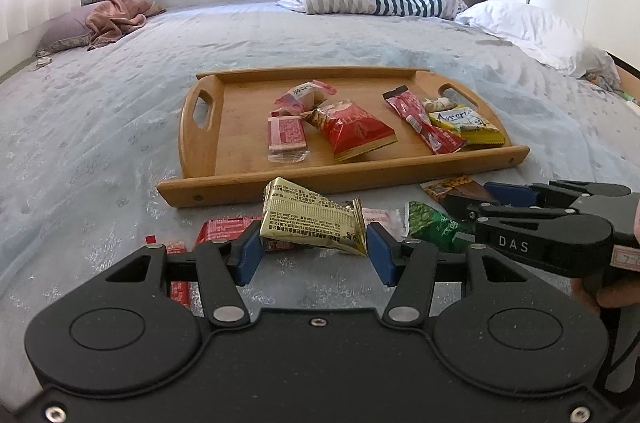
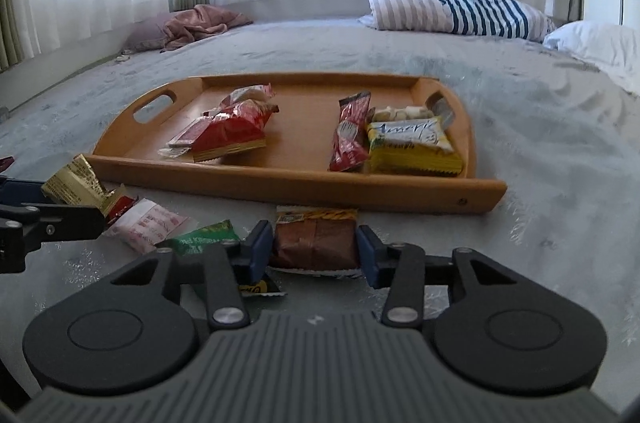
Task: Organize snacks
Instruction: 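Grasp the gold foil pack with the left gripper while the right grasps the brown chocolate pack, then carry both packs over the tray and lower them onto it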
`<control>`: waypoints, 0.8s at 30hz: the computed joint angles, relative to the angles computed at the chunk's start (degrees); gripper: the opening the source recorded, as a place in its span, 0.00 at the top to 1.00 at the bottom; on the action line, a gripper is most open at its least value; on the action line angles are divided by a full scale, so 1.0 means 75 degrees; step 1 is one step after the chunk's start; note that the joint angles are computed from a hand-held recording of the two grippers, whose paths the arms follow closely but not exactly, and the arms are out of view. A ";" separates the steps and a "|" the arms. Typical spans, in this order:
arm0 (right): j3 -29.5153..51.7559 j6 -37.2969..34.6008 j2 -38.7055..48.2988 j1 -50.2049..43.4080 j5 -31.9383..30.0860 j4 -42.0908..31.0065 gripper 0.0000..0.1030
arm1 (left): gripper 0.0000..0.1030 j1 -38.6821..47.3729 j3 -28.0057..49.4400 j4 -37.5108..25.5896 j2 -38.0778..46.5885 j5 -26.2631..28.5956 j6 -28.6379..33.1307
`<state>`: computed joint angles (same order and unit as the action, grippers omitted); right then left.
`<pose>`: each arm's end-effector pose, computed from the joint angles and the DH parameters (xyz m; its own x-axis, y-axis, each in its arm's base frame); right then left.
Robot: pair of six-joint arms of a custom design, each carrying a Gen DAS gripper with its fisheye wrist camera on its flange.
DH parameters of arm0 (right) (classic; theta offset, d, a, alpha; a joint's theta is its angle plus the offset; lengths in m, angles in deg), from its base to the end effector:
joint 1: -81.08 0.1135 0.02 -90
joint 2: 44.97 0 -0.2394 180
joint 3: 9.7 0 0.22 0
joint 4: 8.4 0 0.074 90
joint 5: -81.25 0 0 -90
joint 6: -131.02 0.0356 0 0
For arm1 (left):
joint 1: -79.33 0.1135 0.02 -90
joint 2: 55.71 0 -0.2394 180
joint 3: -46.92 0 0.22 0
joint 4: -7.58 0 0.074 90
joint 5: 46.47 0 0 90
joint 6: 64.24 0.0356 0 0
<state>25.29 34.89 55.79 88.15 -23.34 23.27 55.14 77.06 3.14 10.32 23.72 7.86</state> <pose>0.2418 0.0390 0.0873 -0.5184 -0.1684 -0.8384 -0.3837 0.9220 0.0520 0.1718 -0.0639 0.1337 -0.6078 -0.0440 -0.7928 -0.0389 0.9989 -0.0256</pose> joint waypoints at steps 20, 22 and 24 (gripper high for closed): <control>-0.0578 -0.0308 -0.1799 -0.0426 0.0013 -0.0566 0.55 | 0.49 0.1258 0.0623 0.0272 0.0540 0.0731 0.0351; -0.0455 -0.0285 -0.1828 -0.0443 0.0024 -0.0625 0.55 | 0.49 0.1422 0.0747 0.0405 0.0750 0.0771 0.0429; -0.0295 -0.0234 -0.1762 -0.0397 0.0084 -0.0657 0.55 | 0.49 0.1612 0.0887 0.0643 0.1078 0.0784 0.0506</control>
<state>23.08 33.13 42.58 85.17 -22.71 18.34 67.23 83.72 7.96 18.41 29.60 11.65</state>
